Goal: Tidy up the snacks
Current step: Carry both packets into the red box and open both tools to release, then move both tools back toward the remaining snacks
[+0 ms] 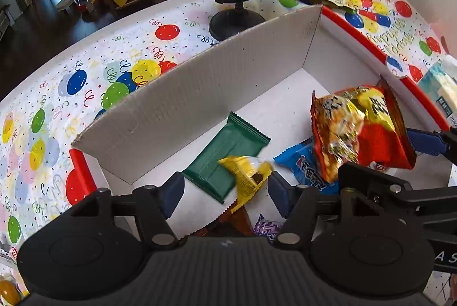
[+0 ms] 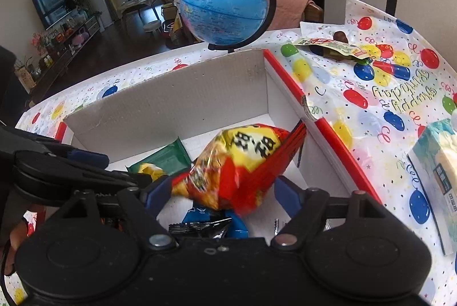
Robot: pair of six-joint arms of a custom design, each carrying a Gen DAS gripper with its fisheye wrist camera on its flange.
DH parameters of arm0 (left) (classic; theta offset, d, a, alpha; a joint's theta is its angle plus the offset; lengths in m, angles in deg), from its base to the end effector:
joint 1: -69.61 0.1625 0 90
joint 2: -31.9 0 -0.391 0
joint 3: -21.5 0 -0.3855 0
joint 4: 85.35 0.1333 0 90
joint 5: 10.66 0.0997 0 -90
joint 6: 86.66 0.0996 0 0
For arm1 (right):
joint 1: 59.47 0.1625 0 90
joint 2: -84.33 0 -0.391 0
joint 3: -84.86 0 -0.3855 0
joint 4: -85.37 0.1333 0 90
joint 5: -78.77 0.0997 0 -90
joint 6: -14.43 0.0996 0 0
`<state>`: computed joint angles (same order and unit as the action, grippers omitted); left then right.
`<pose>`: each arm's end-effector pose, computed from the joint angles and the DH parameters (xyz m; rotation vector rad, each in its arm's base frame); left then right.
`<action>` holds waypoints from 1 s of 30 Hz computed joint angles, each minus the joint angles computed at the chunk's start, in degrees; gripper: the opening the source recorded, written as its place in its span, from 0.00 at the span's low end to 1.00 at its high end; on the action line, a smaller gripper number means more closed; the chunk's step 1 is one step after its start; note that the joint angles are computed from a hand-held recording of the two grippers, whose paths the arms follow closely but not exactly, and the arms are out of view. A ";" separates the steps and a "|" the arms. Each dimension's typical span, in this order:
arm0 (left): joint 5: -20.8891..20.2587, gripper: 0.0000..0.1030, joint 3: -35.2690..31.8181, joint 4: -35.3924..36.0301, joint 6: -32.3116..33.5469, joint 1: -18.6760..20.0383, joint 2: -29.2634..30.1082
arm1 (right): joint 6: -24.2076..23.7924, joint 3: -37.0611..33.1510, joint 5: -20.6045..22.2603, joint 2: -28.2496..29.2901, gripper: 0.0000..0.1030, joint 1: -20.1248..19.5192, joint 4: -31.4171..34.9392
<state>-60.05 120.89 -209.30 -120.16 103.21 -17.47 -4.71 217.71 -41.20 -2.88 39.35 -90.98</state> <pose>-0.3711 -0.4844 0.0636 0.6048 2.3487 -0.3912 0.1470 -0.4026 0.2770 0.3541 -2.4249 0.8424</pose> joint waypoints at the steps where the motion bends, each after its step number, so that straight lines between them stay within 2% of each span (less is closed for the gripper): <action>1: -0.13 0.62 0.08 -0.07 -0.06 -0.04 -0.17 | -0.01 0.07 -0.03 -0.15 0.79 0.03 -0.07; 4: -0.13 0.63 1.05 -1.33 -0.19 -0.35 -1.06 | 0.30 0.47 0.40 -1.25 0.82 0.15 0.30; 6: -0.01 0.69 1.81 -2.17 -0.48 -0.66 -1.83 | 0.24 1.01 0.49 -2.09 0.85 0.61 -0.14; 8: 0.11 0.71 2.79 -3.34 -0.61 -1.06 -2.77 | -0.06 1.49 0.66 -2.95 0.89 1.06 -0.56; 13: -0.29 0.72 4.92 -5.22 -0.51 -2.11 -5.23 | 0.53 2.17 0.57 -5.07 0.90 2.54 -0.36; 16: -0.41 0.78 6.59 -6.08 -1.00 -3.03 -7.23 | 0.76 2.97 0.86 -6.66 0.91 3.44 -0.46; 21: -0.03 0.78 9.64 -7.35 -2.04 -5.14 -11.00 | 1.46 3.92 1.07 -9.06 0.92 5.66 0.09; 24: 0.43 0.84 11.22 -7.52 -2.32 -6.39 -13.14 | 1.36 4.55 0.88 -9.96 0.95 7.43 -0.52; 30: 0.98 0.84 14.69 -7.34 -3.94 -8.59 -18.04 | 1.84 5.48 0.75 -10.87 1.00 11.00 -1.04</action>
<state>-59.08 135.58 -216.64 -124.11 94.62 -35.51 -2.87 223.19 -40.45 -13.75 50.35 -92.03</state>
